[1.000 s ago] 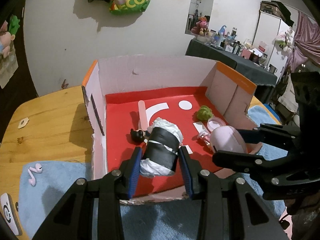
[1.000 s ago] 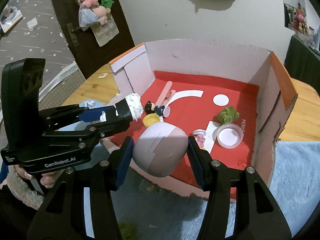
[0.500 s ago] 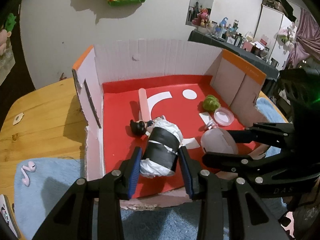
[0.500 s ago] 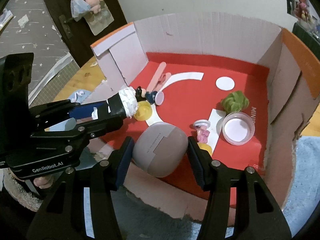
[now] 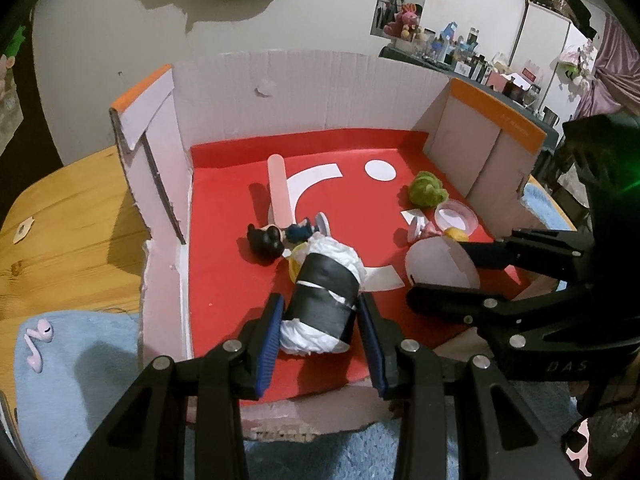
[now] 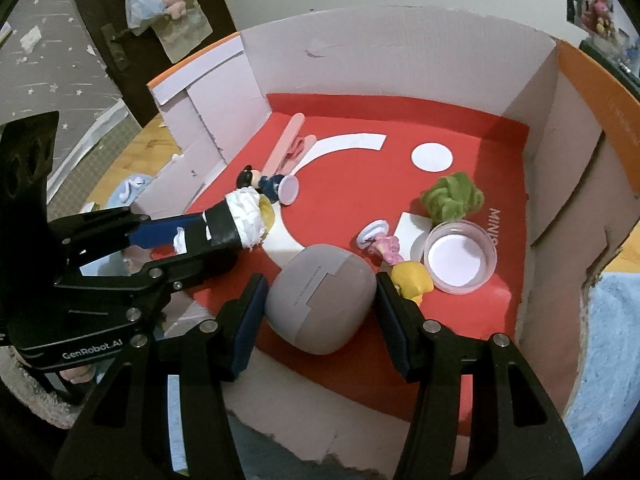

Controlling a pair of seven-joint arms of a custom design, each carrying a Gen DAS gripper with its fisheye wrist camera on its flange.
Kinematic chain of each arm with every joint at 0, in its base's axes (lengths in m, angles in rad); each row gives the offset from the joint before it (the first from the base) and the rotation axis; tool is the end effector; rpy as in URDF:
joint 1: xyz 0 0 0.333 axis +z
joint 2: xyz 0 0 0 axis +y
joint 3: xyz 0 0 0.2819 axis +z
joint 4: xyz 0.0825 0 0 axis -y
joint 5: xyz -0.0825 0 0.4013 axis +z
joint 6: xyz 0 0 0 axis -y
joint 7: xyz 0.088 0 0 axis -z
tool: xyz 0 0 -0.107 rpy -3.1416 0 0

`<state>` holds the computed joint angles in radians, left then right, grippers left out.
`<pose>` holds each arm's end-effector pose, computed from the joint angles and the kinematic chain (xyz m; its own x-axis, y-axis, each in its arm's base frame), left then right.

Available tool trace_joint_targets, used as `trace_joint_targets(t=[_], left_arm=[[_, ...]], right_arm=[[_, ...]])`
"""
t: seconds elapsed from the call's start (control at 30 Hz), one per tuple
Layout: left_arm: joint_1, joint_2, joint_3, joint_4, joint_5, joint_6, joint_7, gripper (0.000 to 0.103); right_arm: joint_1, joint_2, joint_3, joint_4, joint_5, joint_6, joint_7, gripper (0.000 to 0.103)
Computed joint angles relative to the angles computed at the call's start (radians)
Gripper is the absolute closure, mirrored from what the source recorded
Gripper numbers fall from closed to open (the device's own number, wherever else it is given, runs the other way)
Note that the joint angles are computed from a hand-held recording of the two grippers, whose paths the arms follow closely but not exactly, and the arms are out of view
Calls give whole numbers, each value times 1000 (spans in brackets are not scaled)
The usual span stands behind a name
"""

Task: Organize objects
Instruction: 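Lower both held objects onto the box floor and open both tools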

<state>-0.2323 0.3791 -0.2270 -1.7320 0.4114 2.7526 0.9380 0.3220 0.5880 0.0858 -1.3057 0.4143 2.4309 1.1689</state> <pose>0.6274 -0.3101 0.4000 -0.1517 -0.9811 0.1204 -0.7865 0.0460 -0.6159 0.7051 0.2892 0.4273 0.5599 -0.7988 -0.2201 -0.7390 -0.3612 -0.5687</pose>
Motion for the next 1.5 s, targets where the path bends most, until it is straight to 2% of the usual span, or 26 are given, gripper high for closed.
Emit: trace_joint_targets(t=[0.17,0.8,0.93,1.03,1.27,1.33,1.5], left_arm=[[-13,17,12,22,22,-17,-19,64],[-19,42,19,48,44,-9,-56,63],[-17,37,16,41,44,1,-57,57],[-26,27,26,31,63,11,-74,51],[-32,1,33,4,95,21,-108,50],[-30,-6,31,-7,98,29,-112,48],[-43,-28,41,-28,135,36,-148,39]], right_arm=[[41,-4,-45,-13,-85,53,54,51],[17,-17,-21,-41,-66,82,36,49],[19,-23,-21,-48,-63,92,32,42],[18,-34,-19,-64,-59,102,22,41],[10,-64,-10,-105,-33,126,1,41],[10,-76,-8,-121,-27,133,-8,38],[7,-105,-4,-159,-11,151,-27,36]])
